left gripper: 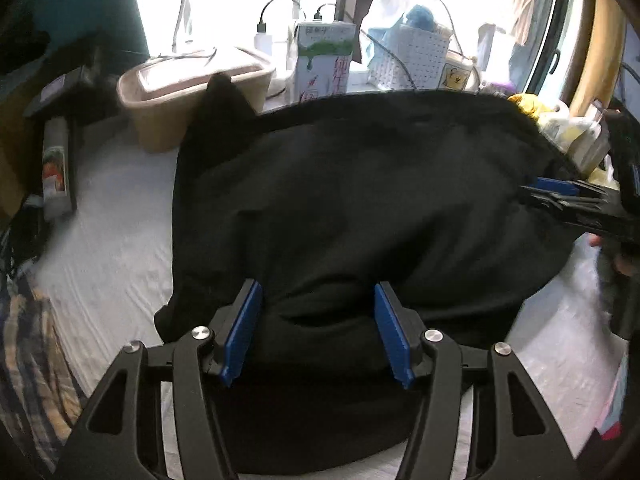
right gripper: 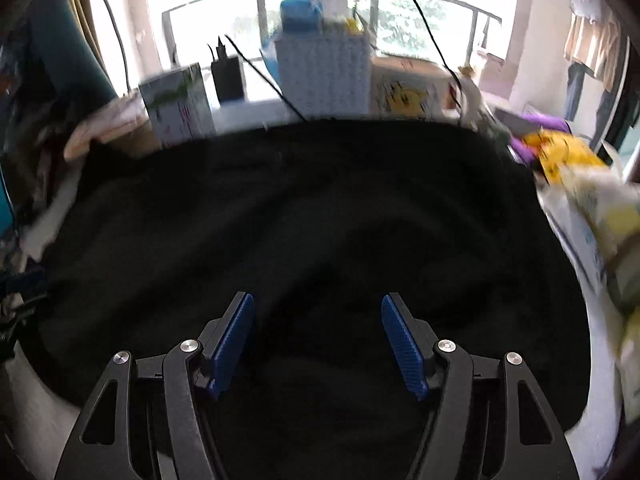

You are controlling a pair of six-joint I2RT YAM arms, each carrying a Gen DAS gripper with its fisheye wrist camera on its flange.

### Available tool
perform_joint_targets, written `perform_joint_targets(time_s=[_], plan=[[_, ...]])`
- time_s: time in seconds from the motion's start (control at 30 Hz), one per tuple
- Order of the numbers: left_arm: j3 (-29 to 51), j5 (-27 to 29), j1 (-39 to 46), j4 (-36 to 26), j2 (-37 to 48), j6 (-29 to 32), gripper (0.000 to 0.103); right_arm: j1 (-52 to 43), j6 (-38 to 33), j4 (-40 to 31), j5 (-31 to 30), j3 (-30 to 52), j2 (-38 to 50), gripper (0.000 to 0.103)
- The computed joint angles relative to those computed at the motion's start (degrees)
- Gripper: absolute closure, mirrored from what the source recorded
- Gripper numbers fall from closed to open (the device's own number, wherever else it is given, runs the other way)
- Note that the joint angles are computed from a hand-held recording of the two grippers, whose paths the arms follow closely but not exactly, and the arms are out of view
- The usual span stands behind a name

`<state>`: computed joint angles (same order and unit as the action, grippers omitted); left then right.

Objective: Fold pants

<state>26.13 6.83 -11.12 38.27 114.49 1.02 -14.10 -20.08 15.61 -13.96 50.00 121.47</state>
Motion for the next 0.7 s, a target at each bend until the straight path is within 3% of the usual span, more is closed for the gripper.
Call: perform_joint_targets(time_s=[0.13,0.37,0.5,0.7], plan=[[-0.30,-1.38,-0.34,0.18,0.18,1.30,0.045,-2.82,-5.70,5.18,0.14,-6.71,-1.98,0.029],[-2.75,-3.19,0.85,1.08,-0.39,3.51,0.045,-9.43,-10.39,6.14,-3.46,-11.18,-4.11,0.024],[-3.62,-5.03,1.14,-2.60,-3.56,2.36,0.044,-11.68,-11.92,4.67,-3.12,-12.06,-5.72,0.024],[-7.44,0.31,5.55,-4.91,-14.08,-0.43,0.044,-17.21,-11.88,0.53,-7.23,-14.03,-11.73,0.023]])
